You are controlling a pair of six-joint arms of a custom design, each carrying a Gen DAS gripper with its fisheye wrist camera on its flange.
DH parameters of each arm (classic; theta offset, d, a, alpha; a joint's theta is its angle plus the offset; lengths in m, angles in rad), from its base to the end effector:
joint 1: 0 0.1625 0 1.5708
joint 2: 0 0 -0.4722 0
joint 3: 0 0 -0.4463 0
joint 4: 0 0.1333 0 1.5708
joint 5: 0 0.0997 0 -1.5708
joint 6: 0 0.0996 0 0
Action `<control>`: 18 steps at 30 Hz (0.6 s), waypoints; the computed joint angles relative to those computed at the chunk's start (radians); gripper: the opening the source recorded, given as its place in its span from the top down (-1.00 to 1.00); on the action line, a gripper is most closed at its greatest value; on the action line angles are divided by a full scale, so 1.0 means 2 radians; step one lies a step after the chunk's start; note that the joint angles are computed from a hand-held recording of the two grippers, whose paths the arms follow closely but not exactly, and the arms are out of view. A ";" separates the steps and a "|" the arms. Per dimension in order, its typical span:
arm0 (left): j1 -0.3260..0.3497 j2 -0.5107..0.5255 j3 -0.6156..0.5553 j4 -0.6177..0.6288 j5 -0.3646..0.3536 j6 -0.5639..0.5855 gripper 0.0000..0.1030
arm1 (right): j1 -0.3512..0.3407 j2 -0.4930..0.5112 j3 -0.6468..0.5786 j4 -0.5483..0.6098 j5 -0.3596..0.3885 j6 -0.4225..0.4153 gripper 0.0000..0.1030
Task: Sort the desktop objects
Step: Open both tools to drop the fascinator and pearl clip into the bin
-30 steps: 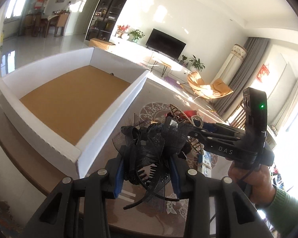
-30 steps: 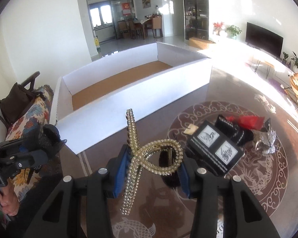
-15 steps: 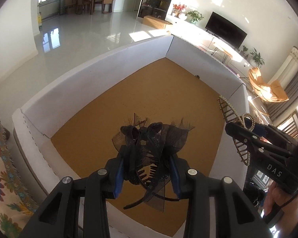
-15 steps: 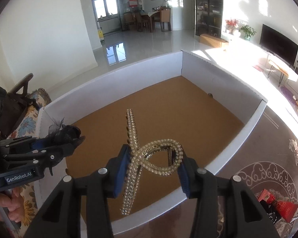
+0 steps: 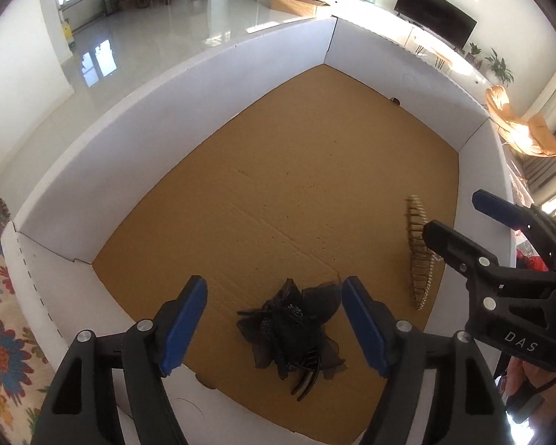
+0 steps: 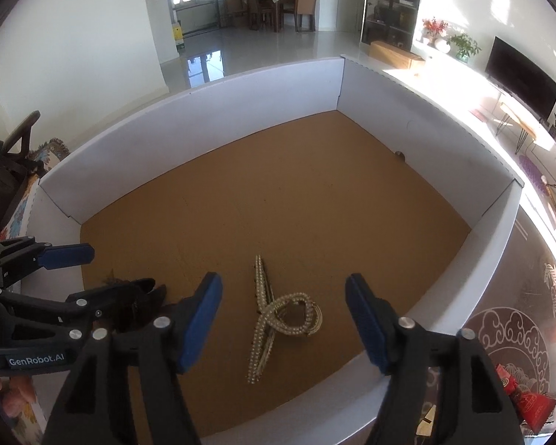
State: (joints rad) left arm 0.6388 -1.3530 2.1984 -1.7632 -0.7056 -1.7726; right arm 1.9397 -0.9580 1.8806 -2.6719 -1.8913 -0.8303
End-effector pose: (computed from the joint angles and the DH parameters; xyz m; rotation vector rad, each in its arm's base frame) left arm -0.2270 -0.4291 0.1777 -0.5852 2.1547 -0.8325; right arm 0.3316 -0.5751 0.1177 1.5391 -2.3230 0.1398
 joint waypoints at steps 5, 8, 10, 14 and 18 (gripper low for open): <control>-0.024 -0.003 0.010 0.019 0.029 -0.035 -0.49 | -0.003 -0.015 0.006 -0.019 0.010 0.003 -0.63; -0.050 0.001 0.012 0.051 0.052 -0.080 -0.49 | -0.010 -0.044 0.019 -0.036 0.037 0.005 -0.63; -0.067 0.010 0.007 0.062 0.066 -0.089 -0.49 | -0.018 -0.071 0.032 -0.041 0.054 0.010 -0.69; -0.112 0.046 -0.011 0.067 0.089 -0.085 -0.49 | -0.049 -0.149 0.069 -0.041 0.086 0.000 -0.77; -0.159 0.096 -0.010 -0.057 0.104 0.020 -0.49 | -0.107 -0.244 0.123 -0.068 0.097 -0.033 -0.84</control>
State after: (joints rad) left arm 0.3217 -1.1606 2.1793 -1.8778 -0.4972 -1.7326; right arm 1.7263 -1.4455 2.1256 -2.8071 -1.6971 -0.8959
